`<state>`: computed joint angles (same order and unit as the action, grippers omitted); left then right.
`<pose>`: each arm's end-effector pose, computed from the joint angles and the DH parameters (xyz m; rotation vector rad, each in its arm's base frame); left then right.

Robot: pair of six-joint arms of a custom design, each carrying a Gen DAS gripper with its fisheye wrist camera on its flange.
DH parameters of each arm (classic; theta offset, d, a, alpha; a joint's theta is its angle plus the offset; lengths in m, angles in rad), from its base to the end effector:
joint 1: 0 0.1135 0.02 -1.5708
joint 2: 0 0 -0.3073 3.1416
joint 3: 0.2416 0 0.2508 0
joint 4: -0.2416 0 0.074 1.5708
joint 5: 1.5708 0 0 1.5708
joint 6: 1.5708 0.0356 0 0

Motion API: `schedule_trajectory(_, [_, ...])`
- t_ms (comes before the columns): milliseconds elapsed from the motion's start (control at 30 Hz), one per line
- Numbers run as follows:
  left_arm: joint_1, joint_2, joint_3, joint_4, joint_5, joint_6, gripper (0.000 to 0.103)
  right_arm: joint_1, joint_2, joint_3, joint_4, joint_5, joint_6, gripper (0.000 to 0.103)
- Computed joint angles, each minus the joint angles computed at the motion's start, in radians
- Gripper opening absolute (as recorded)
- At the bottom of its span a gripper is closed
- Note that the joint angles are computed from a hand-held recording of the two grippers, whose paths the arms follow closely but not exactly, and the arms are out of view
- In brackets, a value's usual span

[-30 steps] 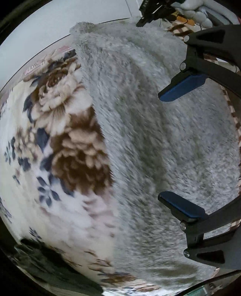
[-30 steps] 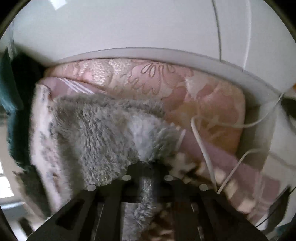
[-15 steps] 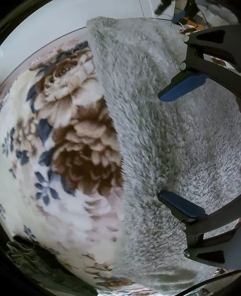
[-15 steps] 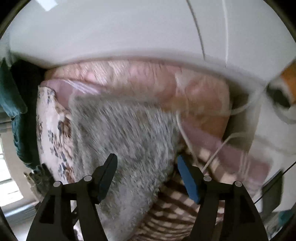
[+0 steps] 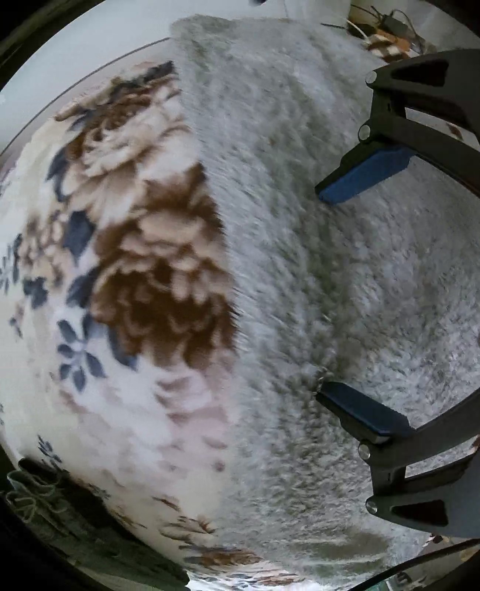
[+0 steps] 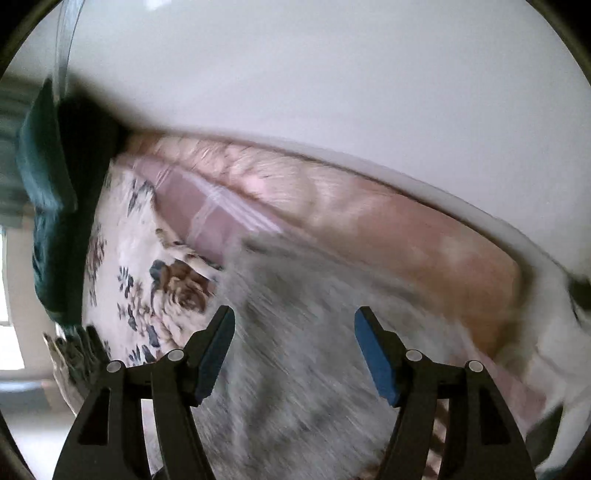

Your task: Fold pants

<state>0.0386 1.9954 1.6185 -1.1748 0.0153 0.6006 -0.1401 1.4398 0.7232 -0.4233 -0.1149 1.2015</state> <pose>0.3969 0.0148 0.2501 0.8651 2.9962 -0.0133 0.2467 -0.0307 0.2041 1.7087 2.2097 0.4479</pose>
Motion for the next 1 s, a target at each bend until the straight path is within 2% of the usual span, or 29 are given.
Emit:
schedule_trajectory(67, [-0.019,0.021,0.041,-0.016,0.010,-0.029,0.099,-0.029,0.161,0.089,0.000,-0.042,-0.083,0.069])
schedule_trajectory(100, [-0.029,0.033,0.062,-0.021,0.013,-0.042,0.099,-0.039,0.223,0.126,-0.023,-0.055,-0.140,0.052])
schedule_trajectory(167, [-0.042,0.057,0.108,-0.032,0.023,-0.065,0.099,-0.028,0.305,0.203,-0.076,-0.030,-0.181,0.012])
schedule_trajectory(333, [-0.039,0.114,0.211,-0.080,0.044,-0.091,0.099,0.017,0.268,0.296,-0.151,0.104,-0.216,0.011])
schedule_trajectory(433, [-0.030,0.137,0.251,-0.087,0.042,-0.085,0.099,-0.019,0.349,0.332,-0.152,0.034,-0.262,0.012])
schedule_trajectory(500, [-0.028,0.144,0.253,-0.089,0.034,-0.087,0.099,-0.046,0.389,0.350,-0.174,-0.028,-0.287,0.020])
schedule_trajectory(533, [-0.031,0.140,0.246,-0.088,0.034,-0.091,0.099,-0.047,0.350,0.320,-0.167,-0.021,-0.284,0.026])
schedule_trajectory(567, [-0.026,0.136,0.245,-0.090,0.034,-0.084,0.099,-0.039,0.293,0.286,-0.168,0.005,-0.270,0.041])
schedule_trajectory(600, [-0.022,0.122,0.228,-0.088,0.032,-0.076,0.099,-0.021,0.191,0.234,-0.184,0.044,-0.243,0.051])
schedule_trajectory(633, [-0.015,0.123,0.231,-0.098,0.034,-0.067,0.099,-0.006,0.108,0.183,-0.186,0.064,-0.210,0.068])
schedule_trajectory(700, [0.003,0.094,0.190,-0.099,0.033,-0.042,0.099,0.041,-0.108,0.063,-0.240,0.084,-0.088,0.071])
schedule_trajectory(767, [0.012,0.090,0.174,-0.105,0.029,-0.021,0.099,0.089,-0.262,-0.040,-0.284,0.055,0.044,0.071])
schedule_trajectory(867, [0.032,0.067,0.100,-0.094,0.024,0.001,0.099,0.214,-0.420,-0.290,-0.107,-0.030,0.339,0.071])
schedule_trajectory(933, [0.051,0.065,0.062,-0.093,0.015,0.016,0.099,0.323,-0.407,-0.443,0.101,-0.020,0.504,0.071])
schedule_trajectory(1000, [0.062,0.084,0.047,-0.086,0.007,0.015,0.099,0.389,-0.327,-0.564,0.363,0.018,0.589,0.071])
